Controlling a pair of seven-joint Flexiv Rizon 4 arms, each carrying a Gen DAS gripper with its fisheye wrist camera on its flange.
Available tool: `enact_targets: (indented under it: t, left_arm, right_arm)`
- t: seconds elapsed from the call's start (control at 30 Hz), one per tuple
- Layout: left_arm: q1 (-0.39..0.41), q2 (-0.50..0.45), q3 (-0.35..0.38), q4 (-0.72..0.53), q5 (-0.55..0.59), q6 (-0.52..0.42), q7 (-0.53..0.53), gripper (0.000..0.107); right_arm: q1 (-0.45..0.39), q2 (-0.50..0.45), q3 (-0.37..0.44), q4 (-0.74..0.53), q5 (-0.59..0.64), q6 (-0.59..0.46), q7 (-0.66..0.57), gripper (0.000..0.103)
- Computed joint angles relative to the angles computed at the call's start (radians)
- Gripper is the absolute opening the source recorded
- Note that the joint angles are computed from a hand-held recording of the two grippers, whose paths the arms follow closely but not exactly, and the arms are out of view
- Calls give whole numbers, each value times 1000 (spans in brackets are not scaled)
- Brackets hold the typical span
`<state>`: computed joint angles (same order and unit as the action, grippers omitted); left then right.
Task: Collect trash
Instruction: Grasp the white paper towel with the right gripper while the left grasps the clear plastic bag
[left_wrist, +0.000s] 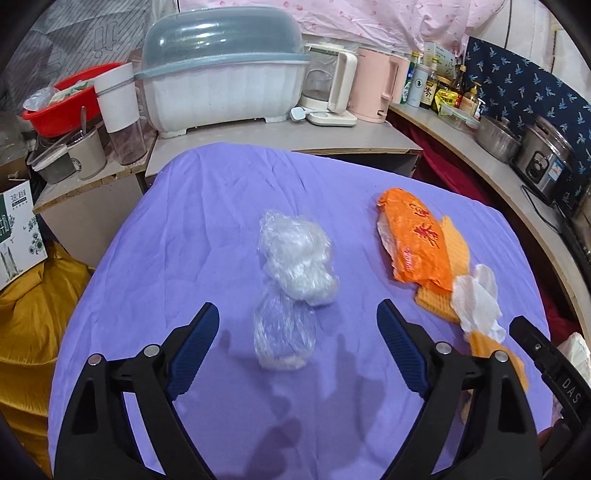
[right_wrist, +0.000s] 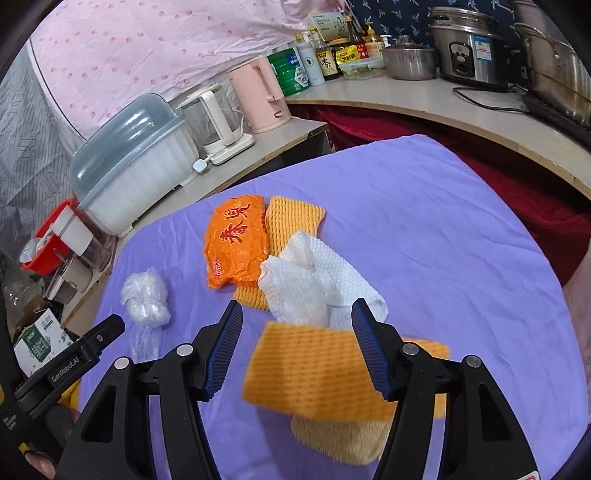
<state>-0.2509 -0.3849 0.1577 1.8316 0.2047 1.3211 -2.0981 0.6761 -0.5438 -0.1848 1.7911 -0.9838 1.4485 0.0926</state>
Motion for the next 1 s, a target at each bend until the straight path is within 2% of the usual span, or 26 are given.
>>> enact_targets:
  t: [0.1, 0.3, 0.37, 0.4, 0.43, 0.47, 0.5, 0.53, 0.67, 0.9, 1.0]
  left_arm:
    - [7, -47, 4, -47, -8, -18, -1, 88]
    - [25, -124, -15, -113, -56, -42, 38, 85]
    - [33, -138, -28, -120, -75, -42, 63, 74]
    - [39, -143, -38, -122, -88, -44, 77, 66]
    - [43, -146, -46, -121, -101, -48, 91, 59]
    - [45, -148, -50, -119, -111, -47, 100, 54]
    - [47, -148, -56, -116, -121, -46, 114, 44]
    - [43, -148, -54, -115, -123, -49, 122, 36]
    - [30, -132, -47, -93, -132, -29, 130, 30]
    - [-7, -47, -42, -12, -120, 22, 129, 28]
    - [-14, -9, -56, 19, -123, 34, 132, 27]
  right_arm:
    - [-30, -39, 38, -43, 51, -18, -59, 60]
    - [-49, -99, 70, -103, 181, -21, -171, 59]
    - [-53, -118, 85, -126, 221, -26, -216, 54]
    - [-59, -126, 98, -136, 241, -29, -245, 46]
    - [-61, -132, 106, -144, 258, -36, -268, 43]
    - [-62, -137, 113, -149, 275, -42, -290, 35]
    - [-58, -139, 111, -148, 289, -38, -302, 24]
    - [-51, -139, 104, -145, 302, -35, -309, 21]
    - [0, -111, 36, -82, 341, 23, -283, 11]
    - [149, -13, -161, 61, 315, 94, -191, 9]
    - [241, 40, -284, 135, 273, 130, -129, 9]
